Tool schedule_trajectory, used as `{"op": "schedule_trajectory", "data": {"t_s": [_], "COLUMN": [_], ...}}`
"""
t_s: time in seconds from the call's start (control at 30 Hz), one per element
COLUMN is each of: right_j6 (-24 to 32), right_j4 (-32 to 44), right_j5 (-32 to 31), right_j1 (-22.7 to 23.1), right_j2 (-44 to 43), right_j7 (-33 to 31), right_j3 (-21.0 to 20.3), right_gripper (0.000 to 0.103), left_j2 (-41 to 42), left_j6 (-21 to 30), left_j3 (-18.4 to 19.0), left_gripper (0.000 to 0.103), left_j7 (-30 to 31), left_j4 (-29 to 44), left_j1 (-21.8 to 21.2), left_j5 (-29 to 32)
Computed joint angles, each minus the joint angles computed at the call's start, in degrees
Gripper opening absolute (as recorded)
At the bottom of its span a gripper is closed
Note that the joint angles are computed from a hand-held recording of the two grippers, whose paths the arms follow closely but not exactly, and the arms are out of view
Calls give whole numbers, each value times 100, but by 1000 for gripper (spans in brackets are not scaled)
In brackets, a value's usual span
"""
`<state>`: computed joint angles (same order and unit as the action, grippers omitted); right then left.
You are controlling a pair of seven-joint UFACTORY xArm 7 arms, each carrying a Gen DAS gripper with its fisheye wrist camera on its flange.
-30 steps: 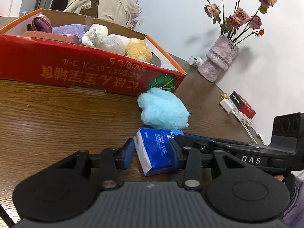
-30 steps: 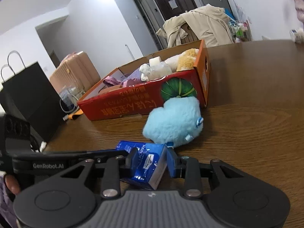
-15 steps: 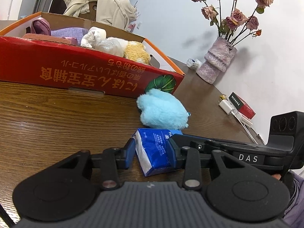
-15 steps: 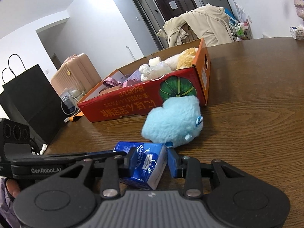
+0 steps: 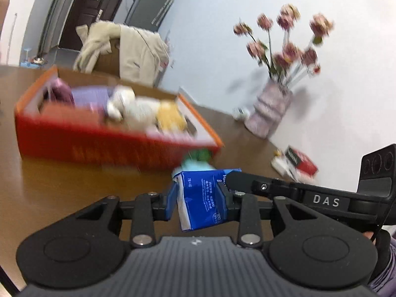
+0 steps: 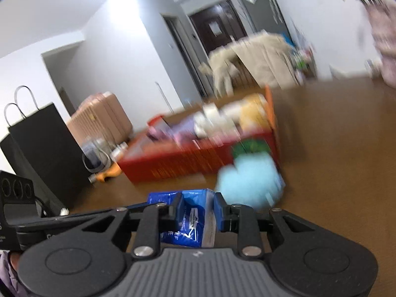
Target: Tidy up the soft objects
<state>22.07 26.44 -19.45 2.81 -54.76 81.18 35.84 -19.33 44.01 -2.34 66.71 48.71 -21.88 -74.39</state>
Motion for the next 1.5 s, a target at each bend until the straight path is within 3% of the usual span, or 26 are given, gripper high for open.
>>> {"op": "schedule_trajectory", "data": {"t_s": [0.13,0.2,0.27,0.3,0.33,0.4,0.47,0.53,0.63,0.8,0.9,1.0,1.23,1.3,1.4,1.5], "right_j6": [-714,-894,-911,-753,-594,-424,-279,-148,22,-63,-196,-160,0,-2,103,364], "right_j4": [907,1391,1933,2218,2521,2884,3088,3146,3159,3151,2942,2728,1859,1465,856,251], "right_j5": [-531,-620,-832,-995,-975,-793,-1242,-1424,-877,-938,-1091,-1363,-1388,-1213,-923,-585], "right_j1": [-982,-1223,-1615,-1744,-1732,-1579,-1598,-1485,-1170,-838,-644,-438,-179,-46,275,647], "right_j2": [1225,2107,3058,3488,4004,4607,4923,5026,5115,5095,4704,4089,2236,1662,836,83], "right_j7": [-769,-1177,-1276,-1281,-1344,-1505,-1182,-1140,-1768,-1675,-1577,-1469,-1675,-1876,-2132,-2264], "right_j3": [-190,-376,-372,-345,-462,-738,-793,-900,-1155,-1506,-1695,-1850,-1796,-1751,-1642,-1423], "right_gripper": [24,24,23,23,21,19,16,15,15,17,22,31,47,51,57,60], "left_j2": [1183,2138,3160,3663,4102,4753,5018,5034,4872,4849,4442,3757,1779,1073,94,-795], "left_j6": [-5,-41,277,382,499,569,542,412,166,195,-77,-442,-775,-906,-1255,-1667], "left_j3": [-125,-301,-611,-621,-390,-383,-487,-660,-916,-1167,-1318,-1404,-1066,-868,-612,-439], "left_gripper": [33,34,33,28,28,28,27,27,28,33,43,45,58,70,76,83], "left_j7": [-773,-1813,-2705,-3164,-3618,-3985,-4075,-3963,-3847,-4038,-3669,-3120,-1826,-1363,-667,-466], "left_j4": [1573,2687,3886,4486,5038,5803,6084,5996,5588,5586,5151,4515,2721,2011,933,-136], "left_j1": [196,318,537,449,176,17,18,113,303,541,767,953,1025,891,562,216], "left_j5": [855,1796,2801,3369,3779,4426,4654,4732,4773,4765,4464,4001,2370,1901,1383,962]}}
